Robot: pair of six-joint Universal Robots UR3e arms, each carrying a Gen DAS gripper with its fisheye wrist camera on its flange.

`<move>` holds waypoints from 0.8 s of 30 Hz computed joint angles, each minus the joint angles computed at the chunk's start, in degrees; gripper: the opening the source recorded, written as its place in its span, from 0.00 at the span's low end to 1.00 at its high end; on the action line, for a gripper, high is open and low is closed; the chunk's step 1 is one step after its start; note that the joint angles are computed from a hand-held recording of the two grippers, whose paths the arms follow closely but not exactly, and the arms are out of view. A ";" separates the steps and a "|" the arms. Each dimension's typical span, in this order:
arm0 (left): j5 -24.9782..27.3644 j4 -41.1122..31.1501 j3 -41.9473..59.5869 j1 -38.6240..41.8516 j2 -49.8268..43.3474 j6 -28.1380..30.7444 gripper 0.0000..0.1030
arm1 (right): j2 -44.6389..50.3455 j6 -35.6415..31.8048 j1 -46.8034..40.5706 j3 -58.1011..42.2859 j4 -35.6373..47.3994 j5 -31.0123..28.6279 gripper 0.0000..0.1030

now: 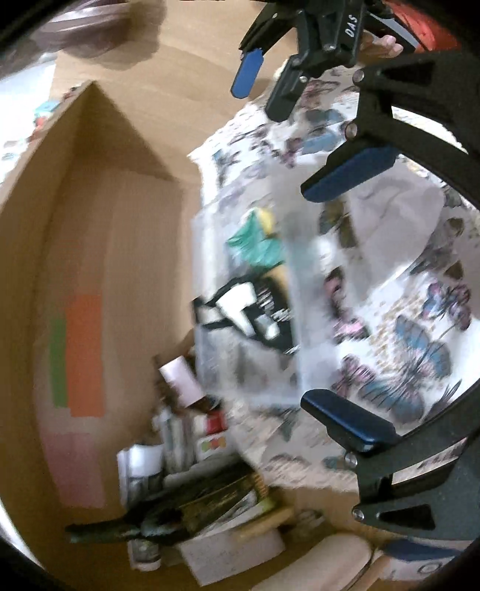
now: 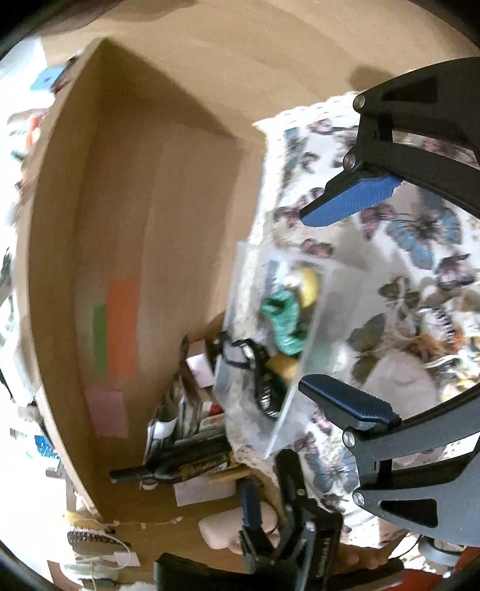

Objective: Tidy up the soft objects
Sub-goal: 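Lift both items over the clear box while both tools open to drop them inside, then grasp the white cloth pouch with the left tool while the right grasps the braided band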

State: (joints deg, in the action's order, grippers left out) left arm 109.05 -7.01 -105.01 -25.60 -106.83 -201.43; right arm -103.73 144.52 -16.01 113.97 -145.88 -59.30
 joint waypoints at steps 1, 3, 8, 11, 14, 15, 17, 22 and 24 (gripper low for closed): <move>-0.69 -0.35 0.21 -0.33 -0.85 -0.39 1.00 | -0.69 -0.44 -0.92 0.93 1.11 0.20 0.78; -1.76 -1.36 1.14 -0.89 -2.96 -1.14 1.00 | -1.49 -1.11 -1.91 2.59 2.22 -0.40 0.78; -6.33 -2.91 2.79 -0.67 -6.63 -2.19 1.00 | -2.69 -2.64 -4.01 6.87 3.13 -2.30 0.78; -7.95 -4.31 4.59 -0.84 -8.96 -2.81 1.00 | -3.26 -3.85 -4.82 9.07 3.37 -3.11 0.77; -10.10 -5.54 6.06 -0.51 -10.84 -3.11 1.00 | -3.43 -4.67 -6.00 9.87 5.41 -2.51 0.65; -10.64 -5.69 6.28 -0.43 -11.26 -3.16 1.00 | -3.48 -5.22 -6.47 9.79 6.88 -2.23 0.56; -11.94 -5.88 7.06 -0.28 -12.33 -3.14 1.00 | -3.40 -6.09 -7.02 9.51 9.37 -1.90 0.47; -16.23 -3.10 5.90 1.44 -13.02 -3.73 0.99 | -2.58 -7.92 -7.20 8.51 14.46 -1.29 0.34; -18.00 -1.52 4.68 2.19 -12.75 -3.54 0.85 | -2.25 -8.39 -6.74 8.53 15.16 -1.31 0.31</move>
State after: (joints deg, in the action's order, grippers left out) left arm 91.05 -8.52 -100.33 -23.41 -119.58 -204.97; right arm -105.98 136.12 -22.75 122.49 -130.71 -60.61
